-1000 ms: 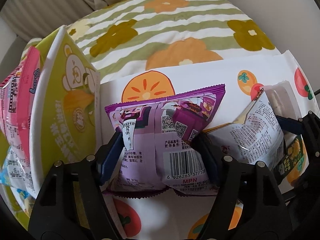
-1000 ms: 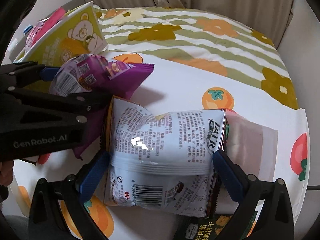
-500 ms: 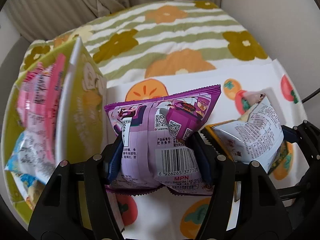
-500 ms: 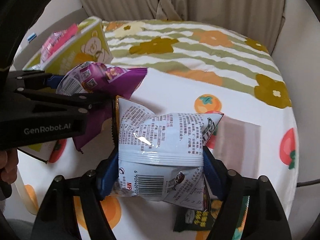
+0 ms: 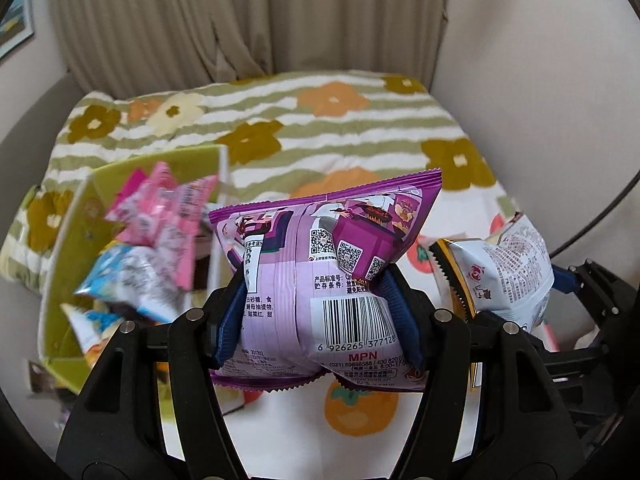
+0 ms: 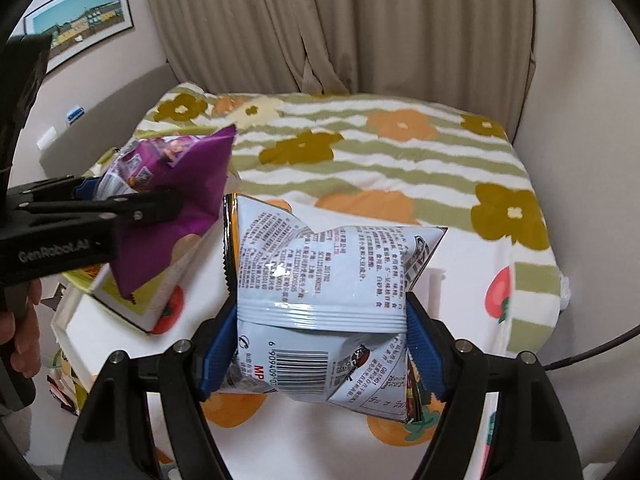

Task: Organize snacks
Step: 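Carry both bags into the green box and open both grippers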

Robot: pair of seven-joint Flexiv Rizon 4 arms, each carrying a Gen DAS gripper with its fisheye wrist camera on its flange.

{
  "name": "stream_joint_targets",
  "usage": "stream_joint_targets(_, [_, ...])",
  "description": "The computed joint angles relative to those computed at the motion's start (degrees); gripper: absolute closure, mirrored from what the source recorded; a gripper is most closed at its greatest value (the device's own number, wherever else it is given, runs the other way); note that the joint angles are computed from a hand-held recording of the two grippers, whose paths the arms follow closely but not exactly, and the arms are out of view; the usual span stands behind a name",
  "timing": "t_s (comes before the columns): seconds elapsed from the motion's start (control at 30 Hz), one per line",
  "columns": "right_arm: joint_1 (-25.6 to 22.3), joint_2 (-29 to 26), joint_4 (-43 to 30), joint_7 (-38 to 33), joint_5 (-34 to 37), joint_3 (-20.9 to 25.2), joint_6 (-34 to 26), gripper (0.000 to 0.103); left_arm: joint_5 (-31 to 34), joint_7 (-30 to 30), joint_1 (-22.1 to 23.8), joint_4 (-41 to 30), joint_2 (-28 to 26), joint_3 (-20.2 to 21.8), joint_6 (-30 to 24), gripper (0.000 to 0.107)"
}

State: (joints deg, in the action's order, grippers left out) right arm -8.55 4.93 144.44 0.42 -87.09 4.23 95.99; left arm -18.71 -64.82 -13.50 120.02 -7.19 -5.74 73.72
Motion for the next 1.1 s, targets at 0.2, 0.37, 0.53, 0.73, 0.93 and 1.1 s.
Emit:
stream_joint_targets(0.2, [3.89, 3.46, 0.48, -11.86, 17.36, 4.61, -2.29, 0.031, -2.52, 2.06, 2.29, 1.64, 4.76, 2.58, -0.05, 0.046])
stream_joint_targets(0.37, [4.57, 0.61, -5.46, -7.96, 14.14, 8.22, -3.2, 0.031, -6.13, 6.23, 5.25, 0.17, 4.73, 4.3, -1.05, 0.046])
stream_joint_targets(0.53, [10.18, -4.42, -12.45, -0.45, 7.57, 6.51, -5.54, 0.031, -9.67, 12.89, 9.4, -4.27, 1.34, 4.83, -3.45, 0.046])
stream_joint_targets(0.73, [19.16, -11.76, -20.43, 0.67, 11.54, 4.65, -11.08, 0.031, -10.65, 18.53, 14.6, -13.8, -6.65, 4.12, -9.7, 0.046])
stream_joint_targets(0.93, [26.46, -16.31, -25.36, -2.06, 20.11, 2.86, -17.05, 0.031, -9.06, 20.78, 17.91, -21.87, -13.77, 2.91, -15.29, 0.031])
stream_joint_targets(1.1, [30.72, -17.88, -27.21, -3.2, 25.2, 1.65, -21.27, 0.031, -11.72, 24.98, 20.34, -22.51, -14.86, 1.09, -15.3, 0.004])
